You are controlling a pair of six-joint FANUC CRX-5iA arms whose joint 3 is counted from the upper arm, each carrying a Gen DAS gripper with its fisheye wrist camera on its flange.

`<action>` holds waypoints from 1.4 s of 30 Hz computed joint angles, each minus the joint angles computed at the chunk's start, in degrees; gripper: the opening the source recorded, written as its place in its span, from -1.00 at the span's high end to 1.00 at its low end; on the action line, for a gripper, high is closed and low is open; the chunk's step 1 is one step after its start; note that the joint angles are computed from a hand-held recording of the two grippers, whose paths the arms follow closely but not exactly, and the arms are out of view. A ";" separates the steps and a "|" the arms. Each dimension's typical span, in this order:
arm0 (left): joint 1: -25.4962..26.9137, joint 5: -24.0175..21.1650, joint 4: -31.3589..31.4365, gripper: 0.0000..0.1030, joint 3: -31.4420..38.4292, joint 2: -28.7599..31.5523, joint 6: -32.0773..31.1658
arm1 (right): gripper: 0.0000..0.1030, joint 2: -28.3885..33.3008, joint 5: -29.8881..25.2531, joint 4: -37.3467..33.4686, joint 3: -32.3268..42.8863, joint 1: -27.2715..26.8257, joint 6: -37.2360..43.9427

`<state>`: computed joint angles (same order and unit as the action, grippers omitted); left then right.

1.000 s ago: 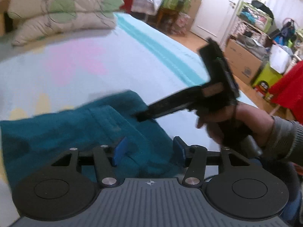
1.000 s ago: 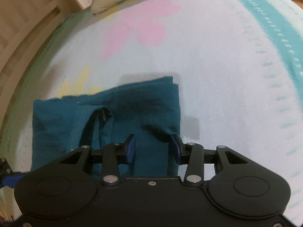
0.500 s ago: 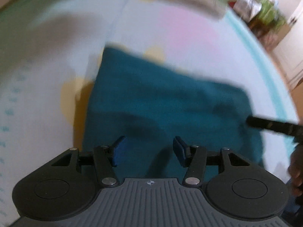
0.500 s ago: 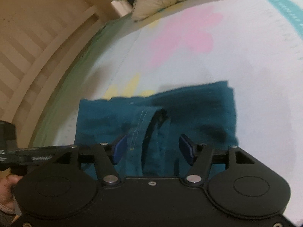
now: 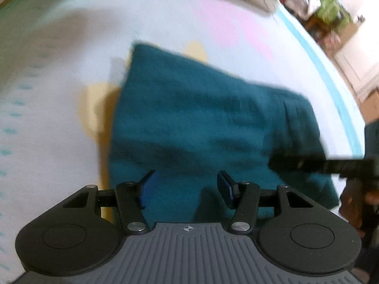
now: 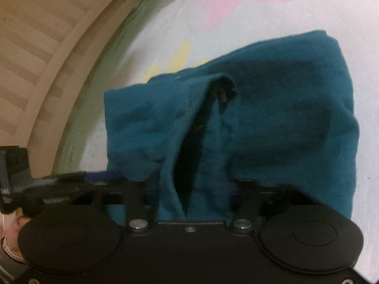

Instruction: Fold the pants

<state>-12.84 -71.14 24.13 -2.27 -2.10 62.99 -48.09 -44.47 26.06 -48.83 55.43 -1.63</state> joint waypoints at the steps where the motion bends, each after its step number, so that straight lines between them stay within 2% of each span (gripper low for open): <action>1: 0.53 0.89 0.21 -0.04 -0.02 -0.39 0.15 | 0.54 0.39 -1.56 1.37 0.14 1.65 -1.42; 3: 1.46 2.75 0.01 -0.04 0.59 -0.86 1.13 | 0.66 1.30 -3.97 3.25 1.48 3.37 -1.89; 5: 2.49 3.87 -0.25 -0.04 1.09 -0.99 2.39 | 0.68 2.13 -5.44 6.46 2.82 5.41 -2.52; 8: 2.98 4.33 -0.58 -0.04 2.22 -0.72 4.12 | 0.69 0.78 -9.16 15.11 4.13 10.60 -4.50; 10: 2.40 4.98 -1.19 -0.04 2.47 -0.98 4.29 | 0.69 -0.62 -14.72 20.80 4.89 15.70 -6.62; 12: 1.84 5.96 -1.33 -0.04 1.79 -1.32 3.33 | 0.69 -1.44 -24.93 24.60 5.86 22.46 -9.86; 13: 1.16 6.25 -1.58 -0.04 1.78 -1.25 3.18 | 0.68 -1.18 -31.01 25.09 6.50 25.72 -11.11; 15: 0.51 6.30 -1.52 -0.04 1.47 -0.90 2.19 | 0.67 0.21 -38.47 21.44 8.12 27.32 -10.28; 17: -0.96 6.05 -1.91 -0.04 1.85 -0.25 2.00 | 0.66 1.92 -38.26 14.07 9.26 22.70 -8.62; 19: -2.44 5.69 -3.00 -0.04 2.09 0.07 1.64 | 0.64 3.17 -34.06 8.48 8.87 17.25 -7.19; 22: -4.50 4.61 -4.63 -0.04 2.03 0.42 0.49 | 0.57 5.74 -31.74 6.89 8.77 14.86 -7.43; 25: -5.76 2.10 -6.20 -0.04 1.24 0.38 -1.17 | 0.50 6.91 -31.92 7.46 9.14 14.84 -6.99; 27: -6.97 1.11 -9.20 -0.04 0.98 0.04 -0.81 | 0.40 4.91 -35.54 6.89 8.74 17.91 -7.96; 28: -7.57 1.28 -10.64 -0.05 0.66 -0.34 -0.59 | 0.36 4.94 -34.95 6.29 8.57 16.74 -7.52; 30: -8.44 2.63 -12.55 -0.08 -0.43 -1.53 -0.60 | 0.30 3.93 -34.81 5.12 8.04 15.94 -7.99; 35: -9.28 4.39 -13.88 -0.27 -2.07 -2.90 1.60 | 0.29 3.90 -32.87 5.86 6.46 14.40 -10.16; 42: -9.44 9.06 -13.61 -0.33 -6.63 -6.43 3.30 | 0.28 3.63 -35.68 7.54 5.75 18.04 -12.77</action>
<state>-22.28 -62.07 10.52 -8.91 -8.53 66.29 -44.46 -80.15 33.60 -43.08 73.47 -14.39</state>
